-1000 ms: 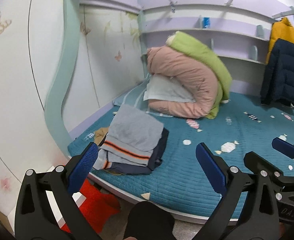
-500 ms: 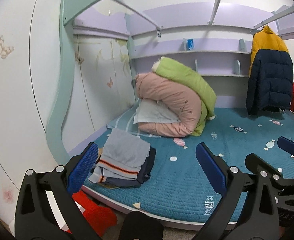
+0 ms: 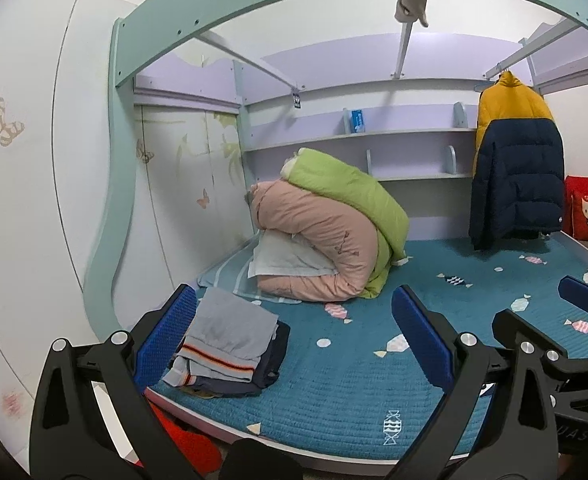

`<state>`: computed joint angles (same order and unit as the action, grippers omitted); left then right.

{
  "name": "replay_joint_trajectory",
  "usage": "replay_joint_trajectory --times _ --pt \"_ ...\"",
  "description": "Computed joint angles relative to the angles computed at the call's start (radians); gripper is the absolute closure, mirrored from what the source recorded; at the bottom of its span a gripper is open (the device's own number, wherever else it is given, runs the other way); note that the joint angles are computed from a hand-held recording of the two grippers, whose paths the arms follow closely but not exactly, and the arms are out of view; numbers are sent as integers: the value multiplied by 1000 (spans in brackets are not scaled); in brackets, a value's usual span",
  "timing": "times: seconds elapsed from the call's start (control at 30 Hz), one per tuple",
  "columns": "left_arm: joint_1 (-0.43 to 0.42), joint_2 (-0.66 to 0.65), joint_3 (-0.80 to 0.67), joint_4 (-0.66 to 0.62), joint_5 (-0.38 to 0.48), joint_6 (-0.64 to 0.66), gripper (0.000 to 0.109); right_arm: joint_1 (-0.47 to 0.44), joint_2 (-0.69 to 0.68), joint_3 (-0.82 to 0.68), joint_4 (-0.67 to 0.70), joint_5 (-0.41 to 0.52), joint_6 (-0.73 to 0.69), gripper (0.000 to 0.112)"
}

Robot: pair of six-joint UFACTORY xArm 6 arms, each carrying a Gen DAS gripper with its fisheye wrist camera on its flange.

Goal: Fold large clothes

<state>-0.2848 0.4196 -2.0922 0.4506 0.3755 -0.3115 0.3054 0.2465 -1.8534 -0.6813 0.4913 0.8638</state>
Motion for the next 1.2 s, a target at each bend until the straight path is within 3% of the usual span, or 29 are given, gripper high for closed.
replay_joint_trajectory --times 0.2,1.2 --pt "-12 -7 4 -12 -14 11 11 -3 -37 38 -51 1 47 17" --pt "-31 9 -26 22 -3 -18 11 -8 -44 39 -48 14 44 17"
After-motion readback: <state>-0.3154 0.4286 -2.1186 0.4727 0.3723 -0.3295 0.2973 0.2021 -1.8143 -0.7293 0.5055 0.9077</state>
